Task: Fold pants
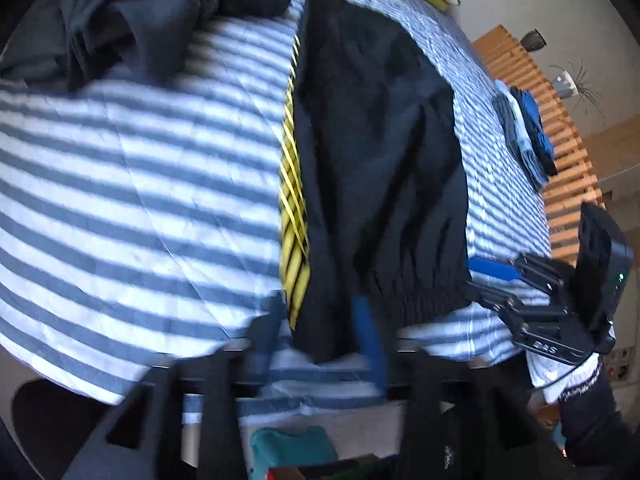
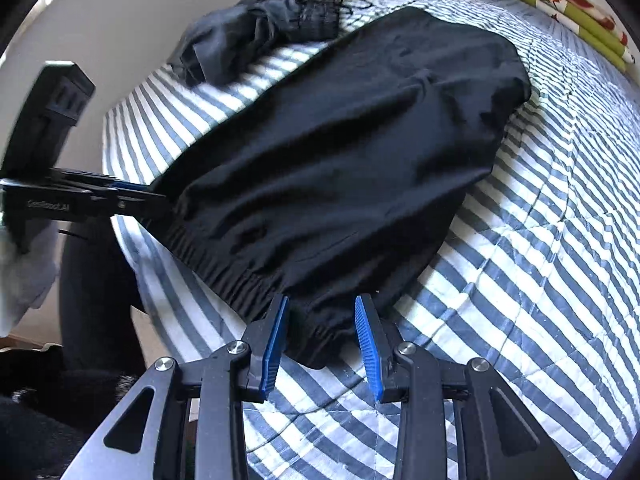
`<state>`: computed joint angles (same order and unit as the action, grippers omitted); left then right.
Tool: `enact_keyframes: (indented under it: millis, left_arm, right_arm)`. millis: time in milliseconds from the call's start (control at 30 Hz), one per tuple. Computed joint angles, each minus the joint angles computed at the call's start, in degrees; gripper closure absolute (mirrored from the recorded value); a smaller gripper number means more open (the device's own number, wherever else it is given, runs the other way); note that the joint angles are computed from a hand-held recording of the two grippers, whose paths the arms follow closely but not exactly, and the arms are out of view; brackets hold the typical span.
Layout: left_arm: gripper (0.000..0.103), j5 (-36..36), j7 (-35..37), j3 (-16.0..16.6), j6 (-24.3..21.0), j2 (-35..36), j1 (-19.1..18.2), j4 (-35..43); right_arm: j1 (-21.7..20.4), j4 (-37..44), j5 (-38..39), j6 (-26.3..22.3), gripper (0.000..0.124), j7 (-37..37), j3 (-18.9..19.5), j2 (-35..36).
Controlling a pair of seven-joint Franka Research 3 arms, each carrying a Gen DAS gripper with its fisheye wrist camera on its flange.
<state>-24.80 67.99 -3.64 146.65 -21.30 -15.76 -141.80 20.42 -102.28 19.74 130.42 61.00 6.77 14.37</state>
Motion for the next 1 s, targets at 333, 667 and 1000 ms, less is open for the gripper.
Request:
enact_keyframes:
  millis: [333,667,1000]
  left_arm:
    - [0.040,3.6,2.2,2.6,4.2,9.6,5.1,11.5]
    - [0.040,-6.2,12.9,-1.0,-2.6,27.2,13.1,28.6]
    - [0.042,-12.1,20.8,-6.9,-4.3,33.9,18.6,33.8]
  right_arm:
    - [-4.8,11.2,8.8,1.8,0.085,9.0,-1.8,5.6]
    - [-7.3,38.7,6.8,-6.9,0.078,22.3,-0.6,25.9]
    - [-8.5,55.0,8.1,-15.6,0.078,26.0,1.8,38.0]
